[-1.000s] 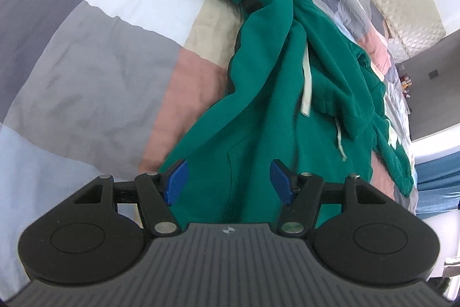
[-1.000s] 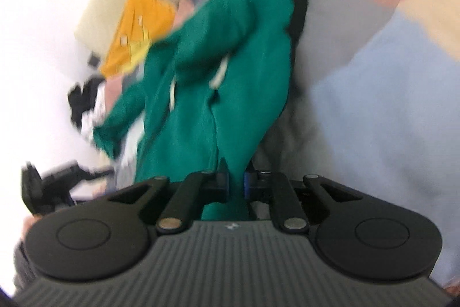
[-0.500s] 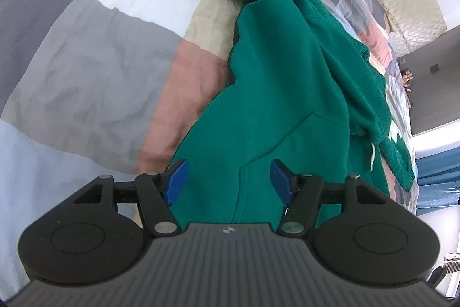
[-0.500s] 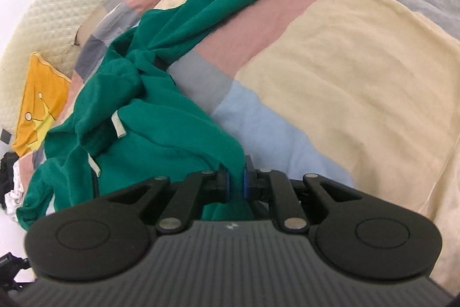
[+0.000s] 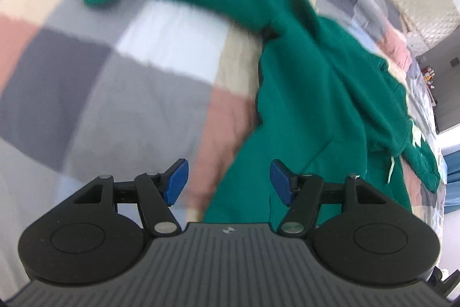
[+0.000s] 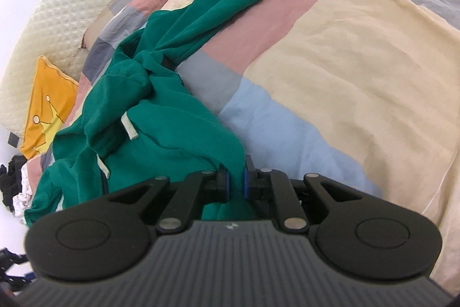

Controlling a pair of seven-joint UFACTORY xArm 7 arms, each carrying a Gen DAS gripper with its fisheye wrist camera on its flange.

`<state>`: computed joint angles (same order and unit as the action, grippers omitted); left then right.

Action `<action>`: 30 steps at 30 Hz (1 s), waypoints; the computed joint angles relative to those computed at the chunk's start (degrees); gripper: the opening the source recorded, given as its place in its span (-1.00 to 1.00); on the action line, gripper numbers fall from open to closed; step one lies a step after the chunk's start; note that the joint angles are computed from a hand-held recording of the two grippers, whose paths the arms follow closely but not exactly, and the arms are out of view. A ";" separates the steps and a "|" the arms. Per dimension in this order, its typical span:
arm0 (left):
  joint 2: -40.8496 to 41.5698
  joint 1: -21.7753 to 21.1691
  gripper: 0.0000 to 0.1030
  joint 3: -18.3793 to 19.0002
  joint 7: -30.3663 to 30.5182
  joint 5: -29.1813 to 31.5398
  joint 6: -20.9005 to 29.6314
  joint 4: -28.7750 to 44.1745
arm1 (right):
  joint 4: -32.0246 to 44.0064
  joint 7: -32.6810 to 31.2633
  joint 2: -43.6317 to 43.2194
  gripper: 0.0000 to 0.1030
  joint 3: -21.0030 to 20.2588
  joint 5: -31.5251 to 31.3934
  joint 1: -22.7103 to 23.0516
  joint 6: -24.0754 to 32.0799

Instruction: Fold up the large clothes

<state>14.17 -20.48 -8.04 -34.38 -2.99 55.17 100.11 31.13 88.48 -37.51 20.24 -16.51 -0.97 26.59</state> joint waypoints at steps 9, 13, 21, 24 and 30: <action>-4.46 1.38 0.33 -1.92 10.05 -8.19 -8.15 -14.67 | -1.89 -1.50 -1.64 -0.76 -0.39 0.79 1.03 -3.72; -5.49 0.86 0.33 -2.60 10.84 -11.58 -15.04 -21.59 | -3.16 -3.66 -2.52 -0.76 -0.99 1.89 1.96 -5.92; -6.69 -3.04 -0.64 -2.89 4.38 -4.38 -22.24 -27.23 | -3.63 -10.09 -1.22 -0.76 -2.48 5.15 4.27 -9.70; -9.27 -2.86 -0.79 -3.11 4.33 -4.76 -24.78 -29.62 | -4.61 -9.72 -3.19 -0.77 -0.97 5.30 2.55 -10.73; -20.76 -2.35 -0.82 -2.36 13.64 -24.05 -31.26 -39.16 | -7.67 -7.89 -10.78 -0.78 2.82 5.06 -1.06 -12.70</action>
